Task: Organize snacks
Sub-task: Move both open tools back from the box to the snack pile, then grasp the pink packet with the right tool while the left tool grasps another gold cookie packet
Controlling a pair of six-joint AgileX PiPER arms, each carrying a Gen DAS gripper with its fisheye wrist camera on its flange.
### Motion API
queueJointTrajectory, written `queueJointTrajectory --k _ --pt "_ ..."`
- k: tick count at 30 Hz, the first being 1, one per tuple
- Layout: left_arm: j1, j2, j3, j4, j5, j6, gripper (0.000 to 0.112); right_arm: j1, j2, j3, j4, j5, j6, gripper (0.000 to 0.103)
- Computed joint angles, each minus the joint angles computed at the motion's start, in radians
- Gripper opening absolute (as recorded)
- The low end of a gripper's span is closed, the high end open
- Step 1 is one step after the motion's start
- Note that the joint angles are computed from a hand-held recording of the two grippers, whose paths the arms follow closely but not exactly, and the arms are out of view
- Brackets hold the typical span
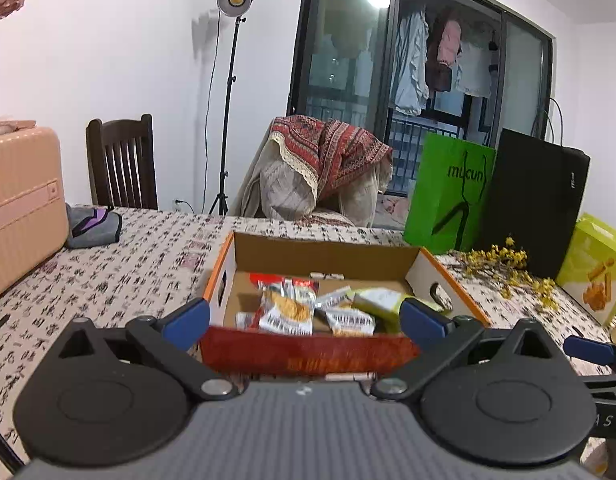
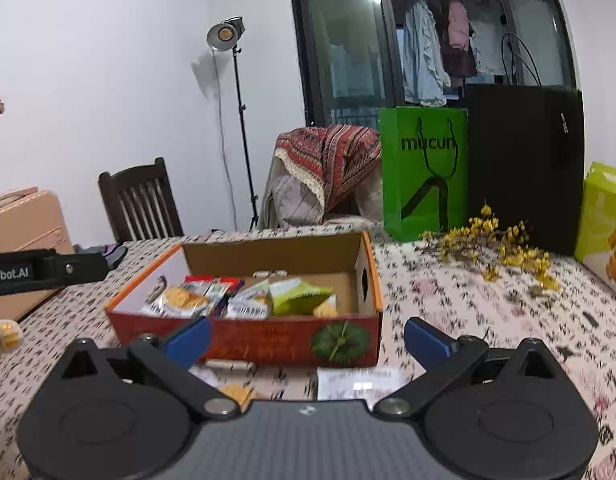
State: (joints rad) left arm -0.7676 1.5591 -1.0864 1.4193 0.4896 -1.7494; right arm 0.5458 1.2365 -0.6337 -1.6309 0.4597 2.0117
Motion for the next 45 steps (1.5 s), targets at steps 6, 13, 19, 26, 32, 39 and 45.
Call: queueJointTrajectory --k 6,13,19,26,32,39,45 --pt "-0.006 -0.068 0.117 0.032 -0.016 -0.039 0.103 0.102 -0.059 0.090 0.055 0.049 -0.027 0.103" --pt "-0.002 -0.138 0.265 0.177 -0.046 -0.195 0.103 0.182 -0.089 0.153 0.095 0.117 -0.005 0.103" --pt "0.028 -0.159 0.312 0.185 -0.060 -0.224 0.103 0.178 -0.108 0.197 0.081 0.117 0.037 0.103" --pt "0.072 -0.155 0.318 0.183 -0.097 -0.221 0.103 0.097 -0.070 0.173 0.113 0.076 -0.018 0.103" --pt "0.102 -0.132 0.311 0.177 -0.127 -0.221 0.103 -0.071 0.030 0.101 0.219 -0.066 -0.215 0.101" --pt "0.126 -0.126 0.319 0.221 -0.149 -0.272 0.103 -0.266 0.245 -0.081 0.657 -0.213 -0.780 0.093" --pt "0.147 -0.117 0.317 0.214 -0.162 -0.281 0.103 -0.281 0.338 -0.156 0.657 -0.232 -0.801 0.091"
